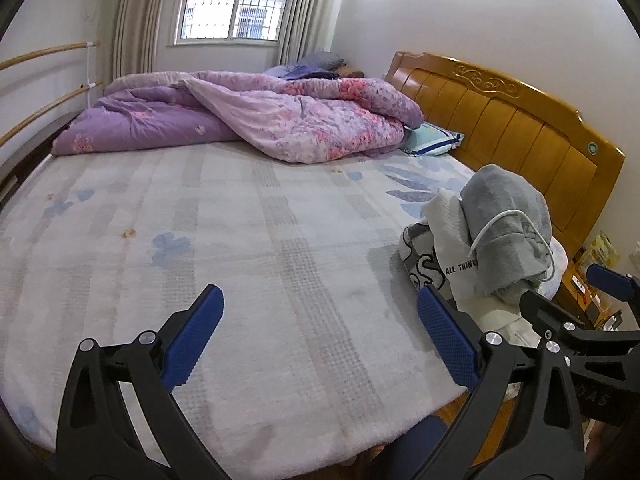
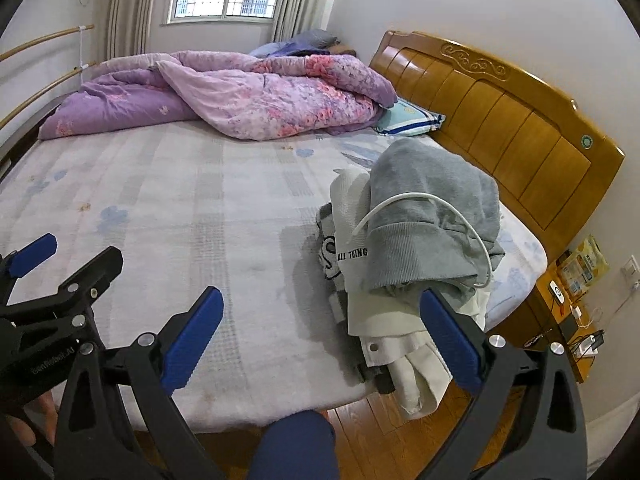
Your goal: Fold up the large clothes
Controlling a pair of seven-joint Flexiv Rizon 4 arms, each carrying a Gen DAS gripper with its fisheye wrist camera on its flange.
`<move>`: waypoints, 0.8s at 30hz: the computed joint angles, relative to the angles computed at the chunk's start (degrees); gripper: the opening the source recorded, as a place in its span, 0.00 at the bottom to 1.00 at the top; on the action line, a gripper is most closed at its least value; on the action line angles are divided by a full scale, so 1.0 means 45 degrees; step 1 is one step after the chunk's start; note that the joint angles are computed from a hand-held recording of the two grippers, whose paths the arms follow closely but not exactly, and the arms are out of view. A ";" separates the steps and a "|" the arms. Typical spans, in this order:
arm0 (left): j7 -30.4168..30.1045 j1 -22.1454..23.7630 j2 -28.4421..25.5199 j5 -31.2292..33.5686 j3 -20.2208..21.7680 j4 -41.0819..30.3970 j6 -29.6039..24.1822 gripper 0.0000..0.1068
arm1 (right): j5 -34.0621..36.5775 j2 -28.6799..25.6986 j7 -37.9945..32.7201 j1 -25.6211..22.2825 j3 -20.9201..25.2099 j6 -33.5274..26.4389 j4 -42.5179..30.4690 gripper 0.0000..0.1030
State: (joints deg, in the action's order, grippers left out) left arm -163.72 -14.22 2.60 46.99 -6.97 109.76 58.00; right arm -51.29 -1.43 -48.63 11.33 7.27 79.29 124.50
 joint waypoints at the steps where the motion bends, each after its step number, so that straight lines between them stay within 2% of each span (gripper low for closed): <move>1: -0.0098 -0.0083 0.0275 0.0107 -0.0049 0.0091 -0.0221 0.91 | 0.0045 0.0168 0.0008 -0.0019 0.0036 0.0116 0.0131 0.92; 6: -0.0413 -0.0044 0.1411 0.0315 -0.0649 0.0425 -0.1426 0.91 | 0.0965 0.0913 -0.0657 -0.0072 0.0410 0.0383 0.0596 0.93; 10: -0.1059 0.0079 0.2492 0.0786 -0.1663 0.0533 -0.3072 0.92 | 0.1772 0.1625 -0.1385 -0.0152 0.0715 0.0831 0.1100 0.93; 13: -0.1360 0.0190 0.3246 0.1076 -0.2496 0.0530 -0.4389 0.92 | 0.3004 0.2230 -0.2363 -0.0035 0.0894 0.1143 0.1494 0.93; 17: -0.1050 0.0291 0.3871 0.0947 -0.3289 0.0357 -0.5915 0.92 | 0.4835 0.3072 -0.3774 0.0317 0.0967 0.1451 0.1863 0.93; 24: -0.0950 0.0497 0.4861 0.0613 -0.4009 0.0271 -0.6474 0.92 | 0.7499 0.4405 -0.5982 0.1316 0.0685 0.1265 0.2140 0.93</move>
State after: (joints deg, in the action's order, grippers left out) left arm -168.00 -11.98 24.48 49.75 -25.01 110.98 28.86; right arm -17.55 18.39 -75.55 17.25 10.36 84.98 134.13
